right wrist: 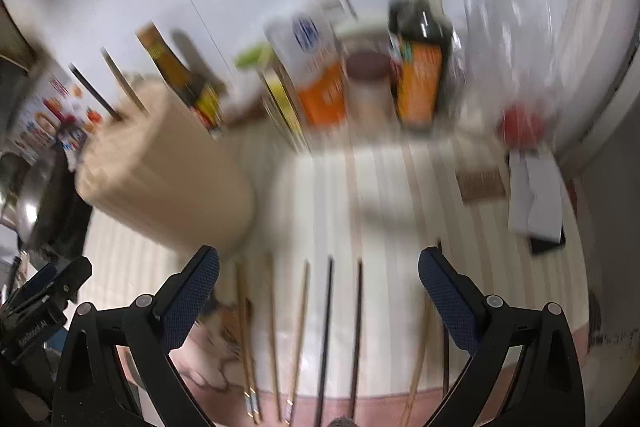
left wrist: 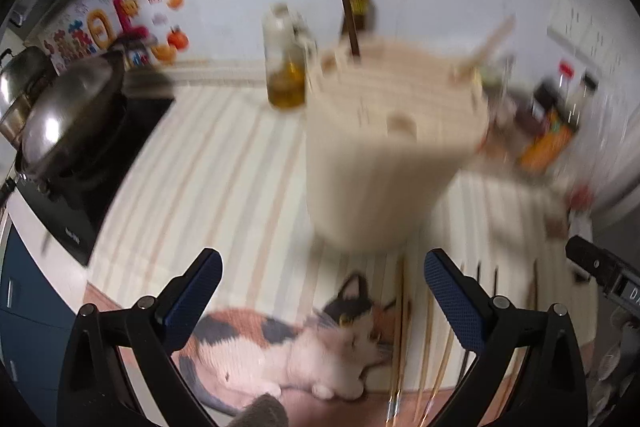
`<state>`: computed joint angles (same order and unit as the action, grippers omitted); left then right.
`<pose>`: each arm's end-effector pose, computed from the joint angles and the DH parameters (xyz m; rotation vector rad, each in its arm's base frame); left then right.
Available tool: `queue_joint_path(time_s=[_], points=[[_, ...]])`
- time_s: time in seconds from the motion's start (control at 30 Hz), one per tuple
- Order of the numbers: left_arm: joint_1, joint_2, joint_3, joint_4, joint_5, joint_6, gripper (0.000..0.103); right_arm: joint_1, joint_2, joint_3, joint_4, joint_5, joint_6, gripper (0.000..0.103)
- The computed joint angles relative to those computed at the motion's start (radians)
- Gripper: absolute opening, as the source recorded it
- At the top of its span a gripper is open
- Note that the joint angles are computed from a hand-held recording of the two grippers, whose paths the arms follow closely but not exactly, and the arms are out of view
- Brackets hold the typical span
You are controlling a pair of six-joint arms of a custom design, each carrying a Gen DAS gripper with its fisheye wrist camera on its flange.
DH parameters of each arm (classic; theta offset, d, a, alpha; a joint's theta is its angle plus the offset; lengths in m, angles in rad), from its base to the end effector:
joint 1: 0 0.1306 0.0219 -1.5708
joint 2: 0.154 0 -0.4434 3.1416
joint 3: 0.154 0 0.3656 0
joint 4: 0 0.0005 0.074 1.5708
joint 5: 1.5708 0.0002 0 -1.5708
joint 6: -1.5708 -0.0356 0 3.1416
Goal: Organize utensils
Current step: 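Move both open tools back down to the chopsticks on the mat, then grasp a light wooden chopstick with the left tool while the right tool grasps a dark chopstick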
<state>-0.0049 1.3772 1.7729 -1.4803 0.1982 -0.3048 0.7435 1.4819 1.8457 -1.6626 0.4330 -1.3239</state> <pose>0.3924 -0.0094 0.6182 0.4694 2.5866 -0.1610 0.3202 0.2735 0.6007 0.8296 2.5009 0.0133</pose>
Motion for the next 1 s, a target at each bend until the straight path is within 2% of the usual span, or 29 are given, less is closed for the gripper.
queue_joint_path(time_s=[0.1,0.17,0.23,0.3,0.37,0.5,0.63,0.7,0.77,0.87,1.0], points=[[-0.031,-0.030,-0.104,0.004,-0.043,-0.026,0.103,0.000,-0.033,-0.112,0.042,-0.078,-0.037,0.101],[-0.050,-0.045,-0.165,0.010,-0.066,-0.043,0.103,-0.001,-0.054,-0.190,0.078,-0.128,-0.068,0.095],[-0.073,-0.048,-0.216,0.008,-0.090,-0.052,0.103,-0.002,-0.071,-0.254,0.118,-0.179,-0.087,0.066],[-0.095,-0.053,-0.271,0.019,-0.097,-0.059,0.103,-0.005,-0.084,-0.313,0.157,-0.227,-0.097,0.053],[-0.110,-0.045,-0.296,0.013,-0.095,-0.067,0.099,-0.001,-0.091,-0.346,0.174,-0.251,-0.103,0.052],[-0.149,-0.032,-0.358,0.014,-0.116,-0.084,0.071,0.001,-0.099,-0.384,0.188,-0.275,-0.102,0.052],[-0.165,-0.042,-0.389,0.034,-0.086,-0.084,0.058,0.001,-0.102,-0.395,0.185,-0.277,-0.113,0.052],[-0.179,-0.042,-0.393,0.027,-0.080,-0.084,0.027,-0.003,-0.101,-0.393,0.178,-0.279,-0.112,0.052],[-0.193,-0.056,-0.409,0.055,-0.108,-0.082,0.024,-0.003,-0.105,-0.399,0.182,-0.286,-0.114,0.052],[-0.175,-0.055,-0.406,0.051,-0.090,-0.074,0.013,-0.002,-0.106,-0.410,0.192,-0.298,-0.108,0.051],[-0.115,-0.036,-0.389,0.006,-0.037,-0.063,0.012,0.000,-0.105,-0.423,0.213,-0.318,-0.103,0.051]])
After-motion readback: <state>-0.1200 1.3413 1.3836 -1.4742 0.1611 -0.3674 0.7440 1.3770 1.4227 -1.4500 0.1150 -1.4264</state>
